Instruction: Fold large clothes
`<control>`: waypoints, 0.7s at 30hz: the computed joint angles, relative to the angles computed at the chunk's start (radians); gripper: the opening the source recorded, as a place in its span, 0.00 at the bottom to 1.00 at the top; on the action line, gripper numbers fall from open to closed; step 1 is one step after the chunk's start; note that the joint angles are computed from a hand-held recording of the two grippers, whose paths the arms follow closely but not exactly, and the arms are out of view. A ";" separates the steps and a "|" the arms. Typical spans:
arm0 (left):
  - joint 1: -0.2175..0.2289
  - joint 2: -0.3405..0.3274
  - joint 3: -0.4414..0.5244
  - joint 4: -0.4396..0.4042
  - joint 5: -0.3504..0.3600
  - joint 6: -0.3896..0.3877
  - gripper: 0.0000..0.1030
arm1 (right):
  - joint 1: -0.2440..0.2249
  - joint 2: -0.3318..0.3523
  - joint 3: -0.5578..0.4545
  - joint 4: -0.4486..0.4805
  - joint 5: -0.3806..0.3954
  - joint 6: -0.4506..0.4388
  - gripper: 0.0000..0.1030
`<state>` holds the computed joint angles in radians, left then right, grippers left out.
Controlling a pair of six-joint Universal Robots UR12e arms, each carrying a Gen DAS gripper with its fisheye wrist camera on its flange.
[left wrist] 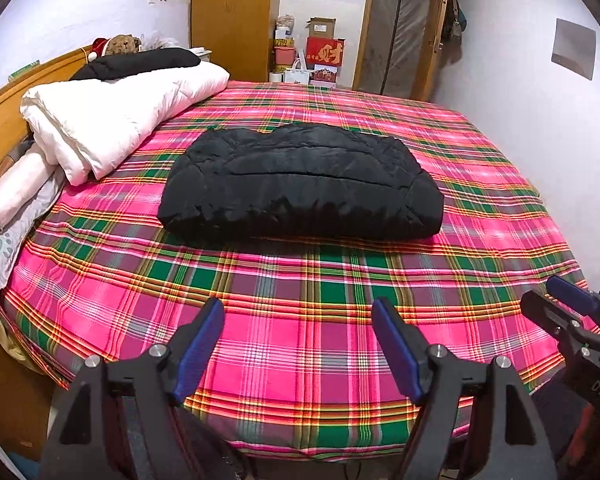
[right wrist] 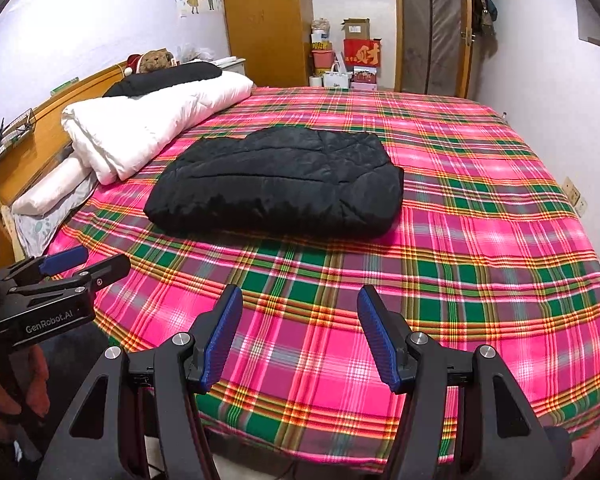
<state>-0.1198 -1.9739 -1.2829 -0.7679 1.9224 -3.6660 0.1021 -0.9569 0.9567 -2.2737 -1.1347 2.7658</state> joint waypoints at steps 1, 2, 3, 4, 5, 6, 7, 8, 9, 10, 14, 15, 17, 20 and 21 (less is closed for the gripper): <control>0.000 0.001 -0.001 0.002 -0.001 -0.001 0.75 | 0.000 -0.002 0.001 0.002 -0.001 -0.001 0.58; 0.001 0.002 -0.003 0.008 -0.005 -0.002 0.75 | 0.000 -0.002 0.003 0.003 -0.001 -0.001 0.58; 0.001 0.003 -0.006 0.012 -0.007 -0.003 0.75 | 0.000 -0.003 0.004 0.002 -0.003 0.001 0.58; 0.002 0.005 -0.009 0.019 -0.010 -0.003 0.75 | -0.001 -0.003 0.004 0.003 -0.002 0.002 0.58; 0.003 0.006 -0.011 0.024 -0.015 -0.004 0.75 | -0.001 -0.004 0.005 0.007 0.000 0.004 0.58; 0.003 0.007 -0.013 0.027 -0.020 -0.004 0.75 | -0.001 -0.004 0.004 0.009 0.002 0.005 0.58; 0.004 0.008 -0.015 0.027 -0.024 -0.005 0.75 | -0.001 -0.005 0.006 0.010 0.001 0.006 0.58; 0.003 0.008 -0.014 0.021 -0.021 -0.008 0.75 | -0.001 -0.005 0.006 0.010 -0.001 0.005 0.58; 0.002 0.008 -0.012 0.017 -0.018 -0.007 0.75 | 0.000 -0.006 0.007 0.009 -0.001 0.003 0.58; 0.001 0.008 -0.012 0.016 -0.011 -0.004 0.75 | 0.000 -0.006 0.008 0.009 -0.001 0.003 0.58; 0.003 0.011 -0.019 0.024 -0.030 -0.015 0.75 | 0.002 -0.007 0.008 0.014 -0.004 -0.001 0.58; 0.004 0.012 -0.019 0.021 -0.029 -0.016 0.75 | 0.002 -0.007 0.008 0.016 -0.004 -0.001 0.58; 0.003 0.011 -0.015 0.010 -0.023 -0.017 0.75 | 0.003 -0.007 0.009 0.016 -0.007 -0.003 0.58; 0.004 0.012 -0.017 0.015 -0.026 -0.016 0.75 | 0.004 -0.006 0.006 0.023 -0.006 -0.002 0.58; 0.004 0.012 -0.016 0.014 -0.025 -0.018 0.75 | 0.004 -0.006 0.007 0.021 -0.007 -0.002 0.58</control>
